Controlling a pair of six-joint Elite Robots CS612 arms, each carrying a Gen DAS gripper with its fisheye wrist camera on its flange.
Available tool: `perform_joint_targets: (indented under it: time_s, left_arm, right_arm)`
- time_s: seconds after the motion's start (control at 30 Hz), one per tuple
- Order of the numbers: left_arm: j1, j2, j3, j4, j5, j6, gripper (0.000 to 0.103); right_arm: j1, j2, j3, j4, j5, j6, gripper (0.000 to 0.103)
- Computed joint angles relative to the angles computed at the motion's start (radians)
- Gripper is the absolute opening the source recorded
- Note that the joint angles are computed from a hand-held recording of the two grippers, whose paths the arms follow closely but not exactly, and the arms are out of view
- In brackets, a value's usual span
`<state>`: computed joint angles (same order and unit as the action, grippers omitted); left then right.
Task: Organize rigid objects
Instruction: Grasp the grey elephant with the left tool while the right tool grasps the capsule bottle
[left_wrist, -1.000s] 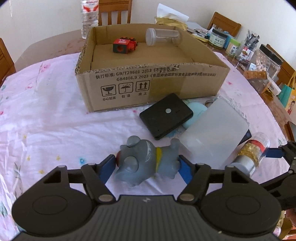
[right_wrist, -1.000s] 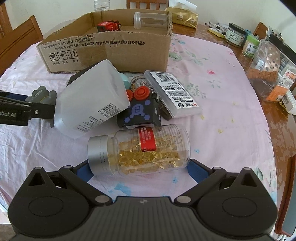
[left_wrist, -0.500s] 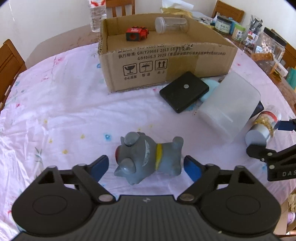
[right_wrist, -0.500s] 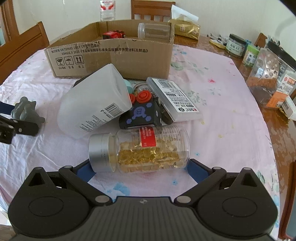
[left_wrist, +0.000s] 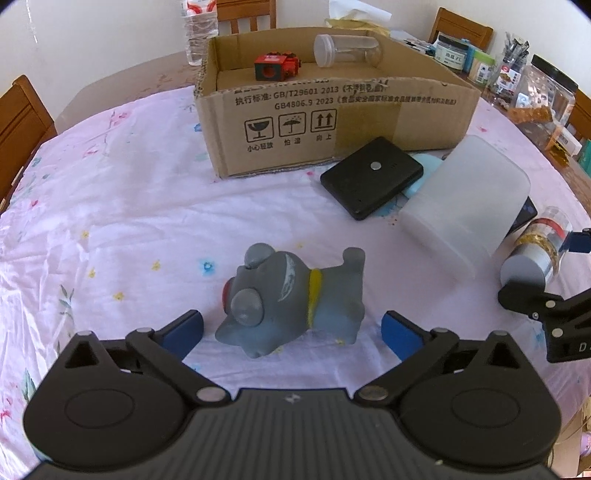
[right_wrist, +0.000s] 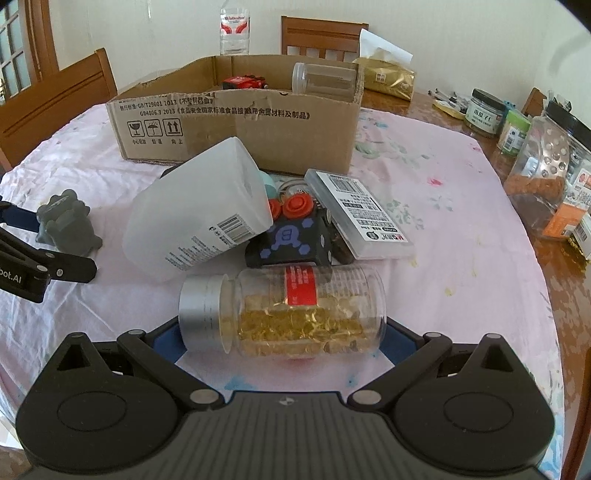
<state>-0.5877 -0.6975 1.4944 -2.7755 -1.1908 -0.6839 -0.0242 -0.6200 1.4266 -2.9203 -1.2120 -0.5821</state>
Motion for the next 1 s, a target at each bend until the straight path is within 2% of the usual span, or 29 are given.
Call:
perform_joint_targets:
  time_s: [0.3, 0.5, 0.77, 1.0]
  left_arm:
    - [-0.003, 0.003, 0.008, -0.030, 0.017, 0.005, 0.102]
    - [-0.001, 0.003, 0.008, -0.042, 0.012, -0.001, 0.097]
    - [0.001, 0.001, 0.010, -0.061, 0.011, 0.022, 0.093]
    - [0.010, 0.001, 0.006, -0.075, -0.017, 0.034, 0.078]
  right_arm:
    - [-0.003, 0.006, 0.011, -0.048, 0.016, 0.005, 0.103]
    - [0.007, 0.002, 0.012, -0.059, -0.016, -0.029, 0.103]
    - [0.004, -0.008, 0.007, -0.014, -0.001, -0.014, 0.101]
    - [0.006, -0.013, -0.004, 0.018, -0.013, 0.007, 0.096]
